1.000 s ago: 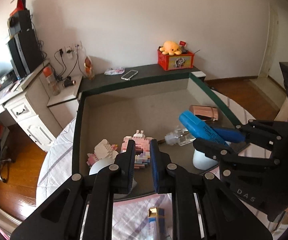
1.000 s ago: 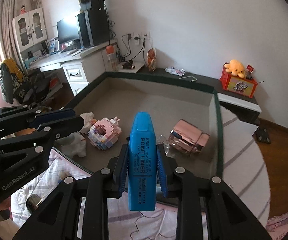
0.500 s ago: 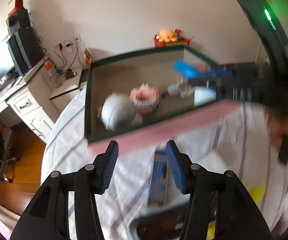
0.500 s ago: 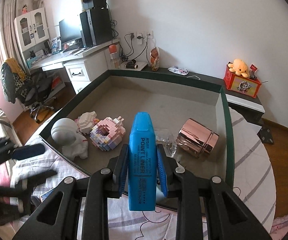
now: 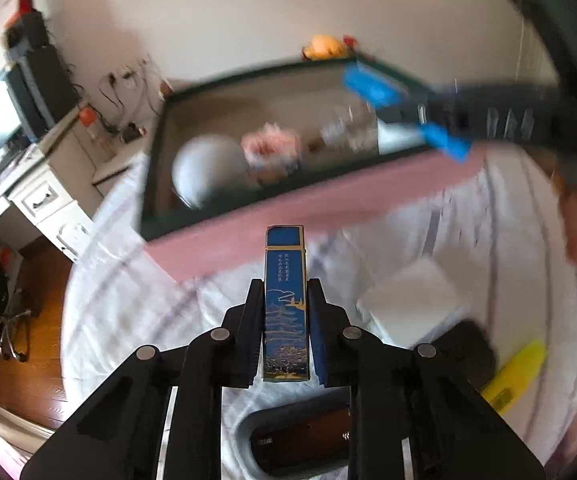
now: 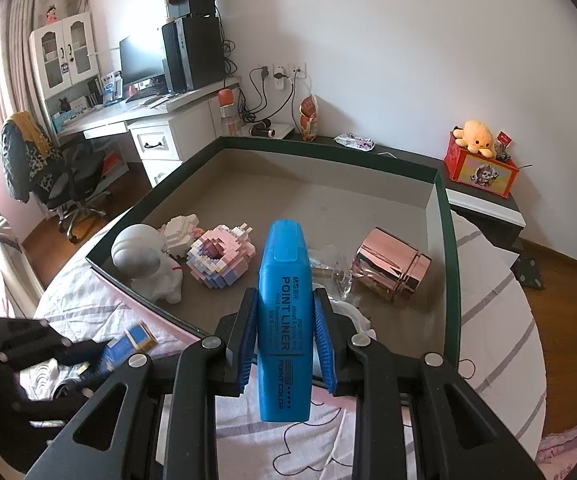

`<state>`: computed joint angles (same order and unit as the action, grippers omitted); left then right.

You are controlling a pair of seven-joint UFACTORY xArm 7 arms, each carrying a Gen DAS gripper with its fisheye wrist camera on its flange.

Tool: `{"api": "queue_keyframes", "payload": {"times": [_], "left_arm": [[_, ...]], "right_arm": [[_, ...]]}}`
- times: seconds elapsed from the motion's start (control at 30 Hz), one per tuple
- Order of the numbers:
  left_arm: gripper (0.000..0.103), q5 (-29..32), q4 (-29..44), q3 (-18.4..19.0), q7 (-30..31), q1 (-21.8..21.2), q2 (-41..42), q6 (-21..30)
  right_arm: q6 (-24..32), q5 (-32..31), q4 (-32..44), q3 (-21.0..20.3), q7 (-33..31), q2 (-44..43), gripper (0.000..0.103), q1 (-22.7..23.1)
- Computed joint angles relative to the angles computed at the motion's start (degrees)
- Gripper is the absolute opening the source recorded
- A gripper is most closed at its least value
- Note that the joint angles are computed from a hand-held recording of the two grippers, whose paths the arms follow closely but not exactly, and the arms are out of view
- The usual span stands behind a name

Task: Organize rigid objects
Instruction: 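Lower the pencil box with the left tool while the right tool lowers the highlighter into the box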

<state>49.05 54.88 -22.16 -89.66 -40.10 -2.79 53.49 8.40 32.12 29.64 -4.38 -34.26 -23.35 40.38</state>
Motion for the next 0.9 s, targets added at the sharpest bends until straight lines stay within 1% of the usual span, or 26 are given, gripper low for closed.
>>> {"api": "queue_keyframes", "payload": {"times": [0.03, 0.1, 0.2, 0.23, 0.3, 0.37, 0.43, 0.47, 0.5, 0.6, 0.63, 0.77, 0.83, 0.9], "left_arm": [[0.020, 0.8, 0.0, -0.2, -0.1, -0.2, -1.3, 0.8], [0.020, 2.7, -0.2, -0.6, -1.1, 0.2, -3.5, 0.5], [0.020, 3.8, 1.6, -0.9, 0.8, 1.9, -3.9, 2.2], [0.020, 3.8, 2.0, -0.7, 1.5, 2.4, -3.7, 1.9], [0.020, 3.4, 2.4, 0.4, 2.5, 3.8, -3.1, -0.2], [0.020, 2.3, 3.9, 1.0, 4.4, 4.7, -1.3, 0.4], [0.020, 1.7, 4.8, 1.8, 5.0, 5.0, 0.3, -0.1], [0.020, 1.3, 4.8, 2.4, 5.4, 5.3, 0.9, -1.6], [0.020, 1.0, 5.1, 2.9, 5.7, 5.4, 1.6, -2.4], [0.020, 0.9, 5.8, 3.9, 6.2, 5.3, 3.3, -2.5], [0.020, 0.6, 5.8, 4.4, 6.6, 5.4, 3.7, -3.6], [0.020, 1.0, 8.2, 5.3, 7.7, 4.6, 6.0, -1.9], [0.020, 1.0, 8.8, 5.9, 7.9, 4.4, 6.7, -2.4], [0.020, 0.9, 10.0, 6.4, 8.6, 4.2, 7.8, -2.2]], "right_arm": [[0.0, -0.2, 0.0, 0.0, 0.0, 0.0, 0.027, -0.2], [-0.1, -0.3, 0.0, -0.1, 0.1, 0.0, 0.027, -0.4], [-0.1, 0.0, 0.2, -0.6, -0.1, 0.2, 0.027, -0.2], [-0.2, 0.0, 0.2, -0.5, -0.1, 0.2, 0.027, -0.2], [-0.5, 0.0, 0.2, -0.4, 0.1, 0.4, 0.027, -0.3], [-0.4, 0.0, 0.3, -0.5, -0.1, 0.6, 0.027, -0.2], [-0.4, -0.2, 0.4, -0.2, 0.1, 0.9, 0.028, -0.4], [-0.4, -0.2, 0.5, -0.2, 0.0, 1.0, 0.028, -0.3], [-0.4, 0.0, 0.5, -0.5, -0.3, 1.2, 0.028, 0.0], [-0.7, 0.4, 0.9, -0.6, -0.9, 1.7, 0.028, 0.1], [-0.7, 0.4, 1.0, -0.6, -0.9, 1.8, 0.028, 0.0], [-1.0, 0.7, 1.5, -0.3, -1.1, 2.6, 0.028, -0.3], [-1.3, 0.6, 2.1, 0.2, -0.8, 3.6, 0.028, -0.9], [-1.2, 2.0, 2.8, -0.8, -1.8, 4.4, 0.028, 0.1]]}}
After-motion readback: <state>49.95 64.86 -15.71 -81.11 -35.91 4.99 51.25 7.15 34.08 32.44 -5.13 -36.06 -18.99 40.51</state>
